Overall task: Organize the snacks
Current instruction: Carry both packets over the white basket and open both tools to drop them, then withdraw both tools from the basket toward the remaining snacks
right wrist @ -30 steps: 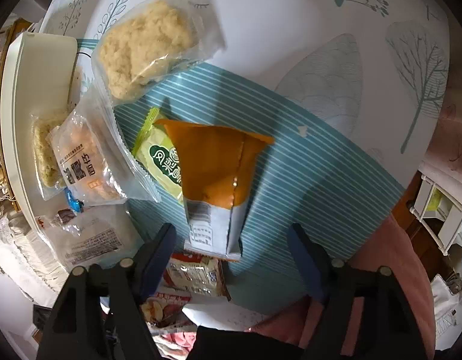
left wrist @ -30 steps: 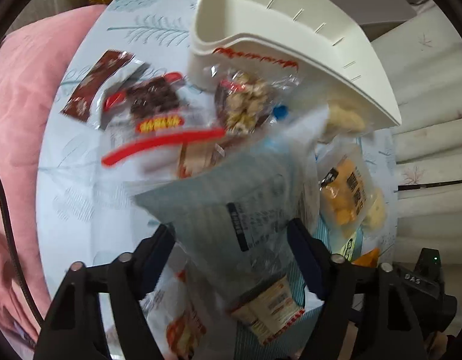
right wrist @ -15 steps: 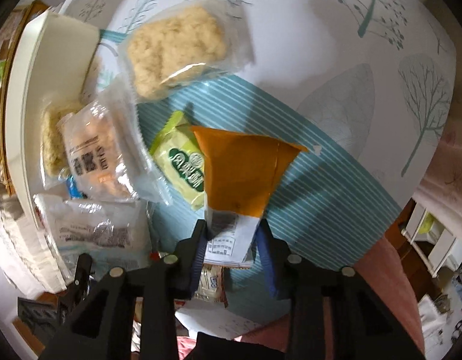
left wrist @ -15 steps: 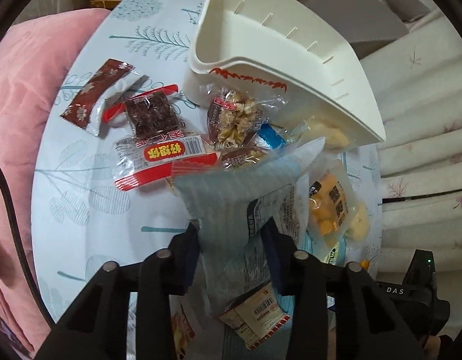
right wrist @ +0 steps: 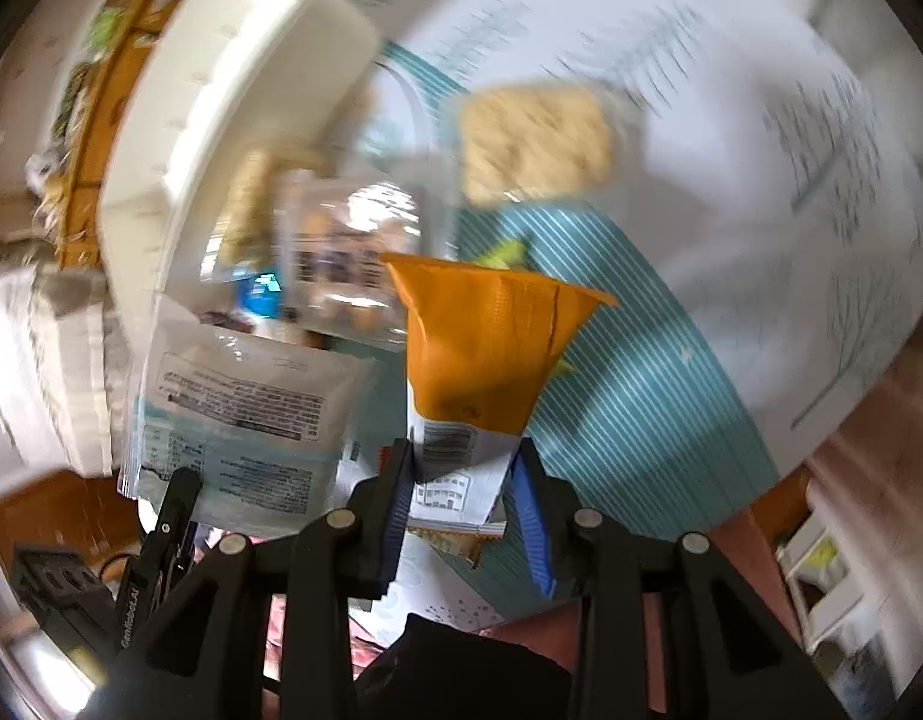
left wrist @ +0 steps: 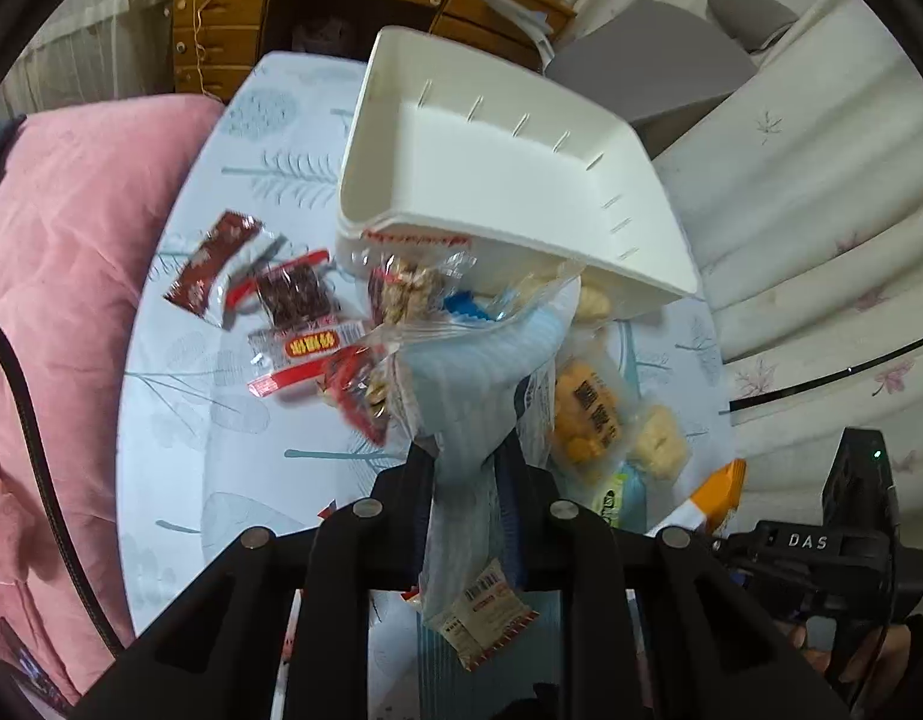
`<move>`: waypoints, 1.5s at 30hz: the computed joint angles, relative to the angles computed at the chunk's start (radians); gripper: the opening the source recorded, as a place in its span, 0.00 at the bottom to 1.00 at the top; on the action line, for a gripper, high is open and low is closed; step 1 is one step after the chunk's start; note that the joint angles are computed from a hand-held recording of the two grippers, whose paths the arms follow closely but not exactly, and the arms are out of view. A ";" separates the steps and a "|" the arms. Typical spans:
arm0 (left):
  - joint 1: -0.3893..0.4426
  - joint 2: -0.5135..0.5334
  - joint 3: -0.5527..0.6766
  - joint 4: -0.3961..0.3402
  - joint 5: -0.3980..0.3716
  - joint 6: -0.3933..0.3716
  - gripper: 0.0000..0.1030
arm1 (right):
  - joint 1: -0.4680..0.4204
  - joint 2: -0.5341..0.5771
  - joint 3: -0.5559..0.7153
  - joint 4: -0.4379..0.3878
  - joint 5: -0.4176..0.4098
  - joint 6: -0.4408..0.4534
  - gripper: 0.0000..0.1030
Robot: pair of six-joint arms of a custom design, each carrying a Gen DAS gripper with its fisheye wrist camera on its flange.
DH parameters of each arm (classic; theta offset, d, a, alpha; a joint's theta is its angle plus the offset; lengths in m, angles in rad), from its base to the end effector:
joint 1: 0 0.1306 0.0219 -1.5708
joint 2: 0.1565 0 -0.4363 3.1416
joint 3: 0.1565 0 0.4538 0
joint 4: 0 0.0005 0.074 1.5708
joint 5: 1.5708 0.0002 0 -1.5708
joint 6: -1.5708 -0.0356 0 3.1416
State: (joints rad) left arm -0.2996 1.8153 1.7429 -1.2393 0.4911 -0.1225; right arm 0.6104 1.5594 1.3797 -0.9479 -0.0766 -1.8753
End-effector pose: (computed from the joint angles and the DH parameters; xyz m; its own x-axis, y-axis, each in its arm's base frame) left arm 0.6366 -0.2147 0.3975 -0.8707 0.3818 -0.3100 0.4858 0.7660 -0.4211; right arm 0.4726 0.3333 0.3822 -0.3489 0.9167 0.1945 0.8856 0.2547 0.3884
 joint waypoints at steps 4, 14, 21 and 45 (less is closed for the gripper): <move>-0.004 -0.020 0.022 0.003 0.002 0.013 0.17 | -0.018 -0.009 0.044 -0.043 0.045 0.117 0.32; -0.027 -0.024 0.150 0.060 0.053 0.046 0.16 | -0.021 -0.005 0.138 -0.067 0.188 0.367 0.32; -0.055 0.031 0.263 0.112 0.028 0.059 0.16 | -0.062 0.017 0.200 -0.037 0.268 0.543 0.32; -0.111 0.264 0.535 0.082 -0.067 0.209 0.62 | -0.221 0.050 0.166 0.094 0.224 0.618 0.65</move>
